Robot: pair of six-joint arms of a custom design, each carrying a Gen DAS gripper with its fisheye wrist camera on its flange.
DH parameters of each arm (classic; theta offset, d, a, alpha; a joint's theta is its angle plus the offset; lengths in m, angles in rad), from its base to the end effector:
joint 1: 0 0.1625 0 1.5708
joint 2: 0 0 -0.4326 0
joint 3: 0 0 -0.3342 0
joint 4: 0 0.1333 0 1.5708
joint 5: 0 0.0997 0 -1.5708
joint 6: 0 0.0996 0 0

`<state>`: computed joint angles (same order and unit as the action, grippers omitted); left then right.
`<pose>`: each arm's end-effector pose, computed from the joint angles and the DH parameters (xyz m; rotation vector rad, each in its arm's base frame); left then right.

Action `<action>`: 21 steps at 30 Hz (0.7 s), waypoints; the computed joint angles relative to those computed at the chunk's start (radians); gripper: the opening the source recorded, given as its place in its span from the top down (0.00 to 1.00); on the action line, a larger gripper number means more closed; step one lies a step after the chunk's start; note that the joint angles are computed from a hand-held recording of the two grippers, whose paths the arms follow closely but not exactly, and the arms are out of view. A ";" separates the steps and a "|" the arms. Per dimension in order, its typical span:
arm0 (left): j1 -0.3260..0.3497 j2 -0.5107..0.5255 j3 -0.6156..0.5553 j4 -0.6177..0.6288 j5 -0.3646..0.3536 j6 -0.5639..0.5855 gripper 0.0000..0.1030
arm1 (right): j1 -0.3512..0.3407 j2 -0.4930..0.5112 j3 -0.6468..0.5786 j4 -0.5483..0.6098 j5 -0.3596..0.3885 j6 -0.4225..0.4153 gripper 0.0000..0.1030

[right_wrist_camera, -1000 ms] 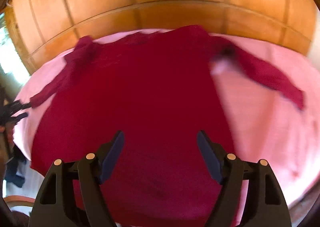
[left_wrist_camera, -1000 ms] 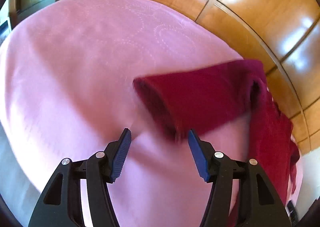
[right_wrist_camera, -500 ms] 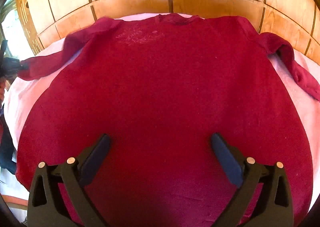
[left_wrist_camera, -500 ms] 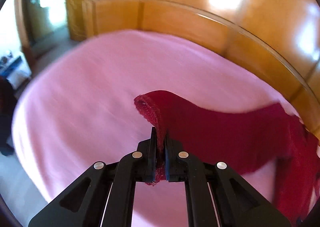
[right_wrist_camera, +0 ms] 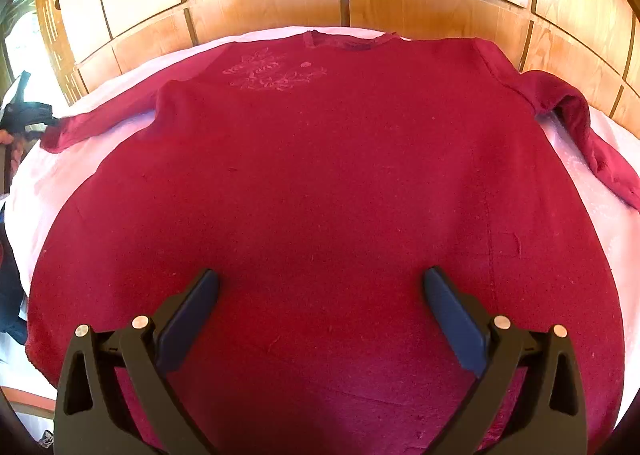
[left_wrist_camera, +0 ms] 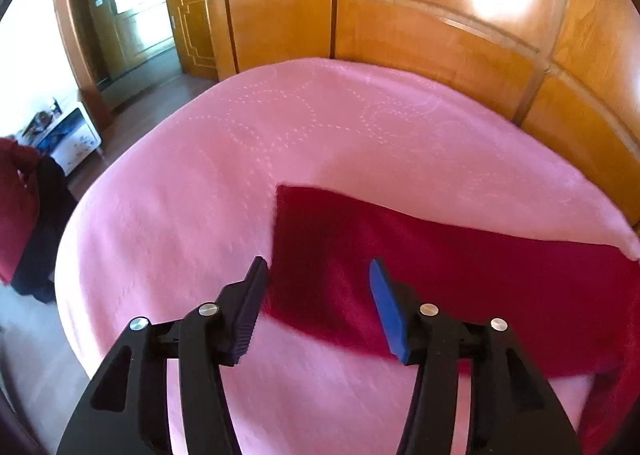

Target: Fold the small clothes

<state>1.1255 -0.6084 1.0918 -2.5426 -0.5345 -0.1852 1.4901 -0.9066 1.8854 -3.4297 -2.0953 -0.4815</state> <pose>-0.1309 -0.7827 0.2564 -0.0239 2.1621 -0.8855 0.0361 -0.5880 0.2477 0.1711 -2.2866 0.8597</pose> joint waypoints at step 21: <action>-0.163 -0.139 0.616 -0.129 -0.697 0.143 0.91 | -0.137 -0.306 0.236 -0.017 -0.026 0.171 0.90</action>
